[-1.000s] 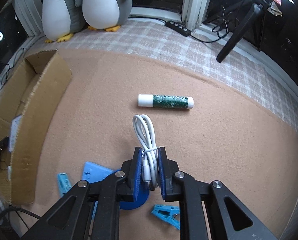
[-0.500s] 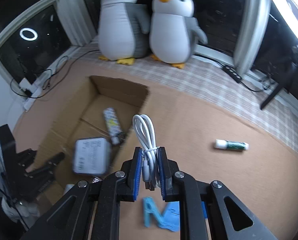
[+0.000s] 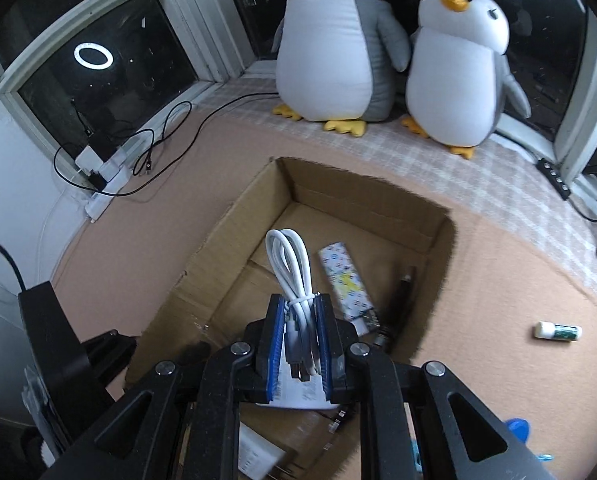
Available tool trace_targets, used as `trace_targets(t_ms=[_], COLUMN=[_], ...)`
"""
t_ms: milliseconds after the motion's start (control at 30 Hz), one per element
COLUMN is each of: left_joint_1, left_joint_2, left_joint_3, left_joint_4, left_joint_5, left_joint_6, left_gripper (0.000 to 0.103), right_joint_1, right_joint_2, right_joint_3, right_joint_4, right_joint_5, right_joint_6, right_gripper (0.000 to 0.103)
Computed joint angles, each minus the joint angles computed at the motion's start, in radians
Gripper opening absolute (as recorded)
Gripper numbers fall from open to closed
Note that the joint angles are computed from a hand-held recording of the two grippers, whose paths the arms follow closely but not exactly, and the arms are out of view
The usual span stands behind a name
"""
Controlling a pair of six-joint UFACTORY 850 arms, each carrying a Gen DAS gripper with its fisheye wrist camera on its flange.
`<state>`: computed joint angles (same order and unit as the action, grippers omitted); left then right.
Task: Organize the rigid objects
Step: 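Carry the cable with the right gripper into the box and release, then move the right gripper to the blue round container and grasp it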
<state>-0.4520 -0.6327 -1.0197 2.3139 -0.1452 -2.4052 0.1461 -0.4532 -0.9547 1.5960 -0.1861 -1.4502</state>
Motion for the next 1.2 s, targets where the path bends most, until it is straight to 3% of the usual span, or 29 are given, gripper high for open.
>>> trace_targets(t_ms=[567,600,700,800,1200], left_joint_1=[0.001,0.001,0.001,0.002,0.002], left_joint_2=[-0.003,-0.002,-0.002,-0.005,-0.006], left_joint_3=[-0.003,-0.002,-0.002,-0.005,-0.005], left_joint_4=[0.004,0.006,0.007,0.004,0.001], left_joint_5=[0.0,0.0,0.0,0.0,-0.003], left_joint_6=[-0.004,-0.006,-0.007,-0.002,0.002], left_gripper=[0.031,0.031,0.031,0.031,0.031], right_joint_1=[0.038,0.038,0.036,0.034,0.028], right_joint_2=[-0.075,-0.077,-0.076,-0.063,-0.05], right_joint_3=[-0.075,-0.077,-0.076,-0.063,-0.05], right_joint_4=[-0.123,-0.118,-0.104,0.03,-0.01], right_joint_5=[-0.028,-0.026,-0.017,0.002,0.009], right_joint_6=[0.142,0.138,0.136,0.007,0.038], right_gripper=[0.015,0.017,0.056,0.058,0.058])
